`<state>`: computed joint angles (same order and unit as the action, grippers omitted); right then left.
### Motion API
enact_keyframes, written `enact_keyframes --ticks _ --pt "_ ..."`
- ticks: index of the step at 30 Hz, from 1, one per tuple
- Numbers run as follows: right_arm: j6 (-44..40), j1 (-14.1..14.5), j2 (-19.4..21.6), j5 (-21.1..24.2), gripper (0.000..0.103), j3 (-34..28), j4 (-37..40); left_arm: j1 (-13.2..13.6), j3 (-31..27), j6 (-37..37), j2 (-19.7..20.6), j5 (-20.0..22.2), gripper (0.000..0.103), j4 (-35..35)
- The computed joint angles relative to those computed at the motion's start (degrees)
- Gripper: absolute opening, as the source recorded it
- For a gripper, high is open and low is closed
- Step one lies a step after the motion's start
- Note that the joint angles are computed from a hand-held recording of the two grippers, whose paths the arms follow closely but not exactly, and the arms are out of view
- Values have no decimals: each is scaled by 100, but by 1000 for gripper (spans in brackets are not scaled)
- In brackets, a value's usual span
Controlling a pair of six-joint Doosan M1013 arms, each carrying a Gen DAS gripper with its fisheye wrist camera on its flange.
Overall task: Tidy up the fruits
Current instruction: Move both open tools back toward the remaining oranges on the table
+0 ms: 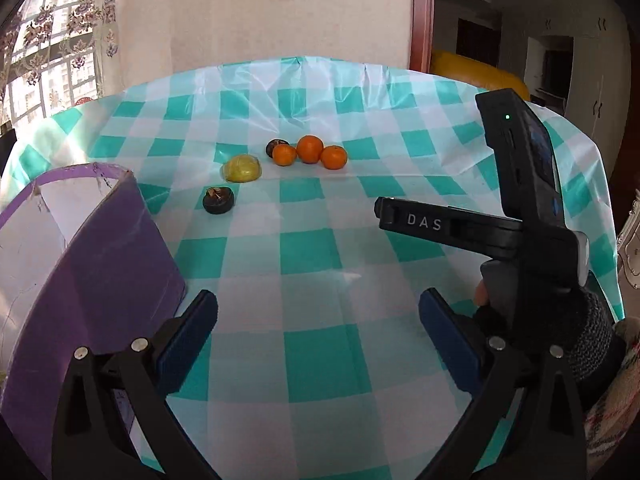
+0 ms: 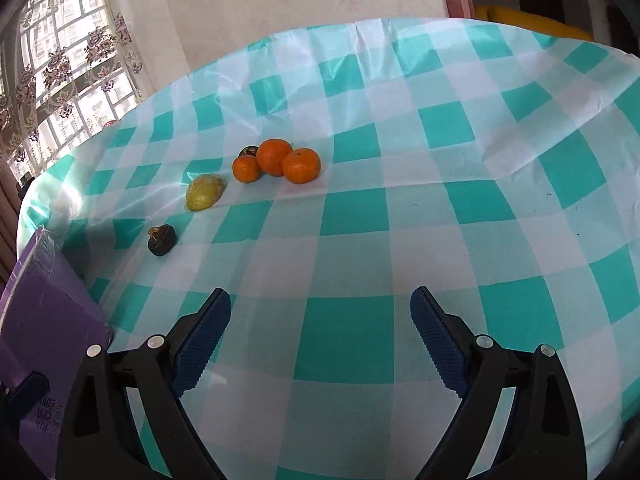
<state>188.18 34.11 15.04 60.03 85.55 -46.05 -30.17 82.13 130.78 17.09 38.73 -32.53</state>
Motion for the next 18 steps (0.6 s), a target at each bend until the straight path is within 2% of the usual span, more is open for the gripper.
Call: enact_keyframes --ticks 3,9,14,18 --pt "104 -99 -24 -121 87 52 19 -3 -402 -684 354 342 101 133" --pt "-661 -428 115 -420 72 -152 306 28 -792 -1247 735 530 101 141" --pt "-1088 -809 200 -1027 64 -217 724 -11 -1034 -1029 914 589 101 -100" --pt "-1655 -1031 366 -1097 61 -454 1028 -51 -1351 -1380 1129 757 101 48"
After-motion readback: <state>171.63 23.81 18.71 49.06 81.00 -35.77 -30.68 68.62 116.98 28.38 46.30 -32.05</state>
